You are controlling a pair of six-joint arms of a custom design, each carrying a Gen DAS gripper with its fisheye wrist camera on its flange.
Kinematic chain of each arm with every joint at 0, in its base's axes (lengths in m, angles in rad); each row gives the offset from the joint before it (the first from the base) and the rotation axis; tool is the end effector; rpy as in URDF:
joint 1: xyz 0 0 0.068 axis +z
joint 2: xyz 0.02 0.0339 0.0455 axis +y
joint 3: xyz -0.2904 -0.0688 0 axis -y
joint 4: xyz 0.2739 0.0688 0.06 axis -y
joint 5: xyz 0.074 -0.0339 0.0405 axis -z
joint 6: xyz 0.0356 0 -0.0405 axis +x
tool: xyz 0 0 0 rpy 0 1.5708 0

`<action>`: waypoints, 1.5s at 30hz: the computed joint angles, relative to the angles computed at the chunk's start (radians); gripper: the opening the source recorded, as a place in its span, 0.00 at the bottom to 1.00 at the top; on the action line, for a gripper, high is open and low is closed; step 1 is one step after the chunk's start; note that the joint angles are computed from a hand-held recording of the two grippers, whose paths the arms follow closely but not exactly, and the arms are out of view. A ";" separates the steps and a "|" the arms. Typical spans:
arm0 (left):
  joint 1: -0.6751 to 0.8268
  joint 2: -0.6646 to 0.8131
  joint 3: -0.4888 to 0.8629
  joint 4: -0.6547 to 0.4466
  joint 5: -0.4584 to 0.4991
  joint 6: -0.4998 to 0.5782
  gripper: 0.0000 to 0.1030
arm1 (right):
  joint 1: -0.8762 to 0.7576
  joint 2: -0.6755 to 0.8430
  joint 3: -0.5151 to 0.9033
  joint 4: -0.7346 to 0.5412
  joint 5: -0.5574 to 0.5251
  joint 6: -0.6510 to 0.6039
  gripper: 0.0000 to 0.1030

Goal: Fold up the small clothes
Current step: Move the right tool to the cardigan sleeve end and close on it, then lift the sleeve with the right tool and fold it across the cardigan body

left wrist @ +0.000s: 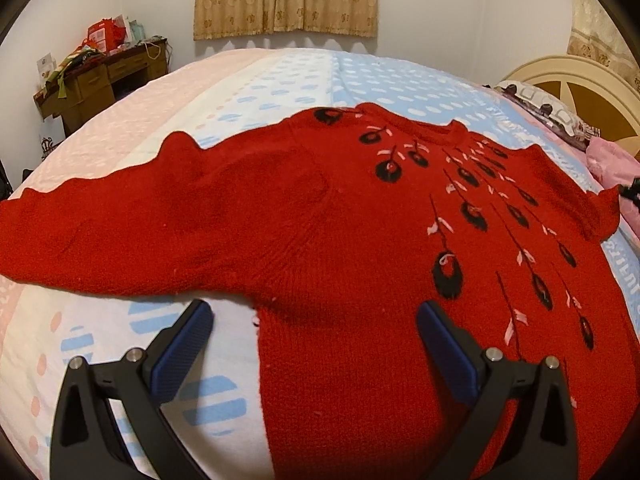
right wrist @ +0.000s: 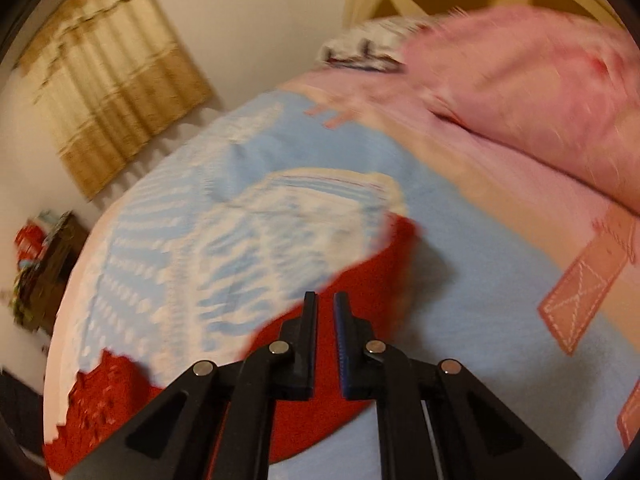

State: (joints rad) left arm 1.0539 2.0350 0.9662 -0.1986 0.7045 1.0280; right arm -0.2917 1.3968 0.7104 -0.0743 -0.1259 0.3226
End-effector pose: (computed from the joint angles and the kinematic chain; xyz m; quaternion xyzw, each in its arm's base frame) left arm 0.2002 0.3056 0.0654 0.0401 0.9284 -0.0500 0.3660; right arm 0.2875 -0.0816 0.1970 0.2537 0.8818 0.0639 0.3923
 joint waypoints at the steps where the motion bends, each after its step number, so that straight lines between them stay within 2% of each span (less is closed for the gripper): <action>1: 0.002 0.003 0.002 -0.002 0.006 0.003 1.00 | 0.038 -0.031 0.003 -0.017 0.015 0.002 0.08; 7: 0.007 0.002 -0.005 0.010 0.018 0.007 1.00 | 0.305 -0.150 0.049 -0.097 0.124 0.030 0.08; 13: 0.009 0.008 0.001 0.003 0.031 0.009 1.00 | 0.578 -0.134 0.124 -0.132 0.210 0.061 0.08; 14: 0.009 0.009 0.004 -0.001 0.032 0.012 1.00 | 0.589 -0.127 0.127 -0.133 0.218 0.073 0.08; 16: 0.014 0.011 0.008 -0.011 0.037 0.020 1.00 | 0.545 -0.100 0.126 -0.126 0.151 0.107 0.10; 17: 0.016 0.014 0.012 -0.018 0.041 0.025 1.00 | 0.505 -0.081 0.128 -0.142 0.122 0.125 0.33; 18: 0.016 0.014 0.013 -0.021 0.042 0.028 1.00 | 0.460 -0.068 0.121 -0.159 0.102 0.143 0.79; 19: 0.016 0.014 0.013 -0.022 0.042 0.030 1.00 | 0.392 -0.061 0.100 -0.163 0.060 0.154 0.91; 21: 0.018 0.013 0.010 -0.019 0.045 0.031 1.00 | 0.245 -0.058 0.047 -0.155 0.013 0.151 0.92; 24: 0.020 0.014 0.009 -0.014 0.045 0.033 1.00 | 0.063 -0.065 -0.012 -0.150 0.018 0.103 0.92; 28: 0.019 0.009 -0.001 -0.002 0.041 0.032 1.00 | -0.169 0.014 -0.023 -0.129 -0.068 0.058 0.92; 30: 0.019 0.007 -0.006 0.006 0.040 0.031 1.00 | -0.223 0.059 -0.018 -0.099 -0.078 0.038 0.90; 31: 0.016 0.005 -0.010 0.012 0.038 0.026 1.00 | -0.238 0.085 -0.013 -0.082 -0.083 0.031 0.87; 32: 0.016 0.004 -0.011 0.015 0.038 0.025 1.00 | -0.247 0.110 -0.007 -0.064 -0.092 0.021 0.80; 34: 0.013 0.004 -0.013 0.021 0.036 0.021 1.00 | -0.247 0.151 0.013 -0.037 -0.083 0.000 0.75; 36: 0.012 0.003 -0.015 0.025 0.036 0.019 1.00 | -0.241 0.190 0.040 -0.028 -0.088 -0.018 0.66; 39: 0.011 0.002 -0.017 0.030 0.035 0.017 1.00 | -0.216 0.267 0.102 -0.029 -0.083 -0.021 0.60; 40: 0.010 0.002 -0.019 0.034 0.034 0.016 1.00 | -0.214 0.280 0.112 -0.028 -0.077 -0.017 0.54; 41: 0.010 0.002 -0.020 0.037 0.034 0.014 1.00 | -0.210 0.292 0.120 -0.025 -0.064 -0.015 0.25; 42: 0.009 0.001 -0.021 0.038 0.034 0.013 1.00 | -0.208 0.303 0.129 -0.024 -0.057 -0.008 0.04; 45: 0.009 0.002 -0.020 0.039 0.035 0.013 1.00 | -0.189 0.258 0.085 0.029 -0.067 0.004 0.04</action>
State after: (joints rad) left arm 1.0627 2.0374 0.9460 -0.1600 0.7392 1.0409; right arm -0.4810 1.6549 0.7954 -0.0453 -0.1926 0.3269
